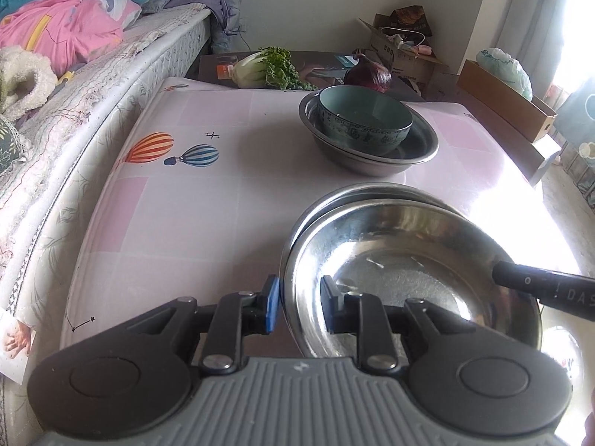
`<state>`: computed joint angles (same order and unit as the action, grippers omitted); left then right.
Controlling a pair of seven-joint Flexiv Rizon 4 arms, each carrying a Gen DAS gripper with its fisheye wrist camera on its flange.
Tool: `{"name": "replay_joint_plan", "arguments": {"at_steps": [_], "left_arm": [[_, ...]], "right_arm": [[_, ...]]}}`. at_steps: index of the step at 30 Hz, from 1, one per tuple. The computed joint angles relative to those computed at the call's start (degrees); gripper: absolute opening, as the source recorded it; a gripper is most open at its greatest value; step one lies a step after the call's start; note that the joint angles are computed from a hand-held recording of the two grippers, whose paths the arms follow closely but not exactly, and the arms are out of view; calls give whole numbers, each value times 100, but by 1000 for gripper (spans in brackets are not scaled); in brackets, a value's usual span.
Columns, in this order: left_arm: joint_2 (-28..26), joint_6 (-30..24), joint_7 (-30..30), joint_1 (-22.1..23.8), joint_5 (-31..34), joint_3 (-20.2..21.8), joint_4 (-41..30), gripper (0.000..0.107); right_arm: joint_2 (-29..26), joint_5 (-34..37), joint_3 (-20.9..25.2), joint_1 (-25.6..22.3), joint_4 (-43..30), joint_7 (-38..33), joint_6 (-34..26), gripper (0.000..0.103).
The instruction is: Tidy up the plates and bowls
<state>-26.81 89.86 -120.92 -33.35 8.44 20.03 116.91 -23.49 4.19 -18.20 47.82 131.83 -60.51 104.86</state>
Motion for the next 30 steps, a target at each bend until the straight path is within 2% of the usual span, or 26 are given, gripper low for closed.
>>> {"name": "replay_joint_plan", "arguments": {"at_steps": [5, 7, 9, 12, 17, 21, 24, 26, 28, 30], "left_arm": [[-8, 119, -65, -158, 81, 168, -6, 39], [27, 148, -30, -143, 54, 133, 34, 41], [73, 213, 8, -111, 15, 78, 105, 49], [98, 290, -77, -381, 11, 342, 177, 60], [205, 429, -214, -838, -12, 759, 362, 77], [368, 457, -160, -1106, -27, 929, 538, 82], [509, 492, -164, -1266, 19, 1004, 674, 86], [619, 612, -117, -1216, 36, 879, 795, 88], [748, 799, 45, -959, -35, 512, 960, 88], [855, 911, 255, -749, -144, 166, 1098, 88]], "right_arm": [[10, 128, -402, 347, 61, -24, 45, 34], [50, 189, -333, 278, 104, -37, 134, 36], [102, 277, -192, 147, 147, -59, 251, 39], [223, 452, -15, 17, 225, -118, 375, 41], [472, 641, 589, -483, 384, -183, 586, 42], [672, 685, 1258, -1084, 544, -148, 761, 43], [794, 580, 1879, -1729, 752, 24, 990, 44], [843, 463, 2207, -2119, 894, 185, 1135, 45], [890, 339, 2445, -2437, 1058, 353, 1287, 45], [969, 392, 2490, -2505, 1236, 397, 1418, 45]]}}
